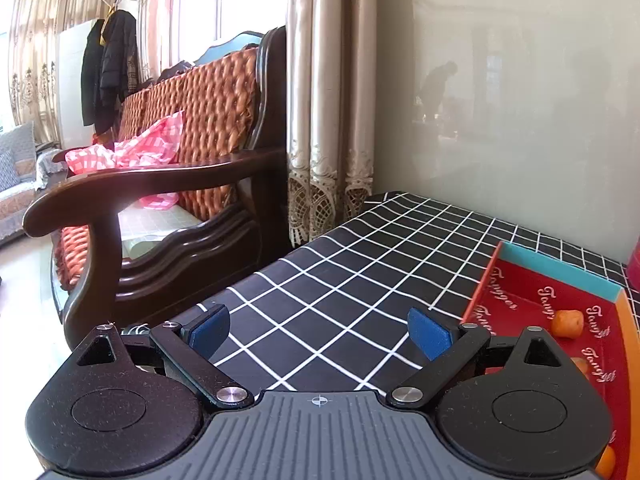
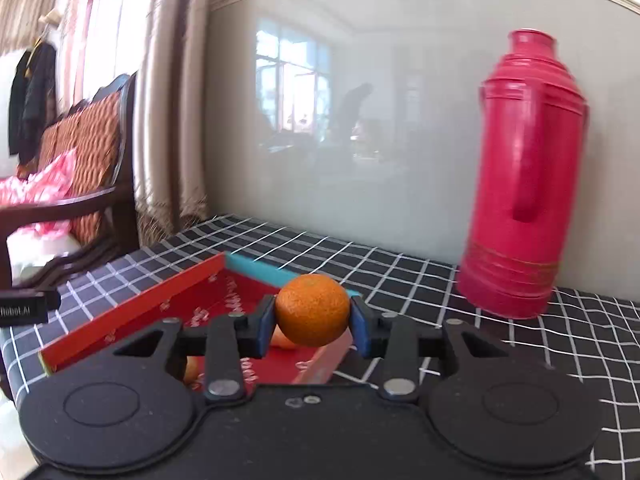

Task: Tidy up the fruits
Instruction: 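Carry the orange with the right gripper into the red box and release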

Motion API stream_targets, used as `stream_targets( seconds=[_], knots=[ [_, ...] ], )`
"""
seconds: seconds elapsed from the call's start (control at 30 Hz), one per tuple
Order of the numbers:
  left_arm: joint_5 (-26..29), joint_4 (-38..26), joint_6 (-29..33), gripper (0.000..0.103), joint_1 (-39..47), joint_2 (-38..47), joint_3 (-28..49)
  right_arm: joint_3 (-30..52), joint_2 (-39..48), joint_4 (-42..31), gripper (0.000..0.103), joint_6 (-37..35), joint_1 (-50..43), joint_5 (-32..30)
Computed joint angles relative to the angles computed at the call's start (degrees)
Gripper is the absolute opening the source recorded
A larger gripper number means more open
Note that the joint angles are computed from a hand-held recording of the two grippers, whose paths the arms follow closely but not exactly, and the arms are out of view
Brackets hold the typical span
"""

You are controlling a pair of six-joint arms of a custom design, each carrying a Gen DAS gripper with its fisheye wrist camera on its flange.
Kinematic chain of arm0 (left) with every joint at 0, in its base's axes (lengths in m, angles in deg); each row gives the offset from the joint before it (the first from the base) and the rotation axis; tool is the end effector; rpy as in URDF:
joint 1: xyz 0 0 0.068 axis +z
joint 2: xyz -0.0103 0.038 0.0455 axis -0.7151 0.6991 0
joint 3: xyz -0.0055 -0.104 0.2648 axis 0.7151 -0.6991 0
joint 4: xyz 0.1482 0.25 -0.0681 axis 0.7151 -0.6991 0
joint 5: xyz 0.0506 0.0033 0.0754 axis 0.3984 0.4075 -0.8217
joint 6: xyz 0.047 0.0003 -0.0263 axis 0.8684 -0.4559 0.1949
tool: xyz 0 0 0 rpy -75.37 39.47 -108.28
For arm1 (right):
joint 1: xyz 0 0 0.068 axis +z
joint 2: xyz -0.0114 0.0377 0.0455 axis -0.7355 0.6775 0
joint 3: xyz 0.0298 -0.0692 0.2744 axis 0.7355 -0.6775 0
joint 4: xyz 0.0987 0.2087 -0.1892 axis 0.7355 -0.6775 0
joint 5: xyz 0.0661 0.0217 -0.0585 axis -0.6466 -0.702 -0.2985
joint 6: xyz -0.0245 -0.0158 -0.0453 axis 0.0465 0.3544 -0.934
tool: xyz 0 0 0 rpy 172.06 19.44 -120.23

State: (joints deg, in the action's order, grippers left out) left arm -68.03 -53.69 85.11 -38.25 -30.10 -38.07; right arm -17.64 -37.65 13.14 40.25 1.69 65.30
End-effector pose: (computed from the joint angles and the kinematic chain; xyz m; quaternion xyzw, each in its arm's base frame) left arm 0.1859 0.0230 0.1472 -0.0280 0.8517 0.0301 0.5224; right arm 0.1352 0.1122 0.1492 0.0432 0.8292 -0.0793 0.5516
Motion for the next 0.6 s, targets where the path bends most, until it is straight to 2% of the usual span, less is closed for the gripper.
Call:
stream_targets(
  seconds=[0.1, 0.13, 0.27, 0.37, 0.4, 0.47, 0.53, 0.6],
  knots=[
    [1.18, 1.24, 0.94, 0.095, 1.78, 1.01, -0.01, 2.14, 8.7, 5.47, 0.031, -1.88, -0.8, -1.1],
    [1.39, 1.71, 1.15, 0.095, 2.25, 1.35, -0.01, 2.43, 9.18, 3.69, 0.031, -0.21, 0.71, -0.13],
    [3.47, 2.54, 1.69, 0.095, 4.7, 3.09, 0.65, 3.62, 14.42, 5.44, 0.032, -0.12, 0.2, -1.53],
    [4.2, 3.3, 1.83, 0.095, 5.38, 3.76, 0.79, 4.12, 16.64, 5.74, 0.041, 0.4, 1.25, -0.31],
    [4.34, 3.44, 1.87, 0.095, 5.42, 3.68, 0.76, 4.22, 16.43, 5.14, 0.044, 0.84, 1.8, 0.47],
    [4.91, 3.42, 1.85, 0.095, 5.35, 3.03, 0.54, 3.94, 14.49, 2.93, 0.059, 2.61, 3.46, 3.31],
    [5.76, 2.45, 1.96, 0.095, 5.12, 1.54, 0.4, 3.67, 11.06, -0.54, 0.059, 5.1, 5.06, 5.82],
    [7.12, 0.86, 2.09, 0.096, 4.9, -0.54, 0.28, 3.89, 6.35, -7.02, 0.063, 10.02, 6.88, 7.48]
  ],
)
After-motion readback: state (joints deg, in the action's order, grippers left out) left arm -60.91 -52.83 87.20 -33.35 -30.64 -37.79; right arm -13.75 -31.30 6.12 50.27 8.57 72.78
